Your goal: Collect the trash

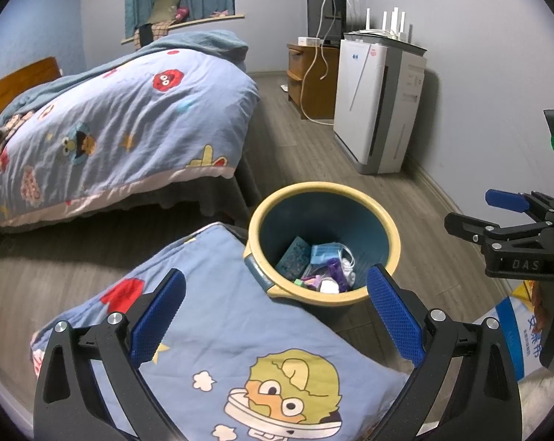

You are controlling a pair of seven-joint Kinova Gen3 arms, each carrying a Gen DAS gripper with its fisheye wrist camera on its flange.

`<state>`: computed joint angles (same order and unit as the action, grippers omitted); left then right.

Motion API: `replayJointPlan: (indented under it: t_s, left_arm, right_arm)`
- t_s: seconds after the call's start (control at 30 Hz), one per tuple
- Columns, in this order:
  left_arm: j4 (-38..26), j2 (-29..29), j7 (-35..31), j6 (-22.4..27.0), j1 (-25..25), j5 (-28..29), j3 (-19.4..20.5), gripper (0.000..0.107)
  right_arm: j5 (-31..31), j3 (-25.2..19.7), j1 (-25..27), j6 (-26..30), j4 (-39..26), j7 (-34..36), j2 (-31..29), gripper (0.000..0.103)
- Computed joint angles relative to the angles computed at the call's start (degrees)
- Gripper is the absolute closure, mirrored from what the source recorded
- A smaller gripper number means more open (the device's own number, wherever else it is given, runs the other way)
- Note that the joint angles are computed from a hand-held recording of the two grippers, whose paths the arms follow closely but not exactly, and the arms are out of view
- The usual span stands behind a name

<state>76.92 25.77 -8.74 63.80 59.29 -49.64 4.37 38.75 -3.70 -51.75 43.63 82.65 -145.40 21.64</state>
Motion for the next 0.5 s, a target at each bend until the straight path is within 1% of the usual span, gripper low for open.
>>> replayJointPlan:
  t_s: [0.5]
  left_arm:
    - [-0.5,0.4,-0.2,0.2,0.1,0.1,-0.1,0.01]
  right_arm:
    - [-0.3,-0.1,0.2,0.0,-0.2,0.4,0.1,0.006]
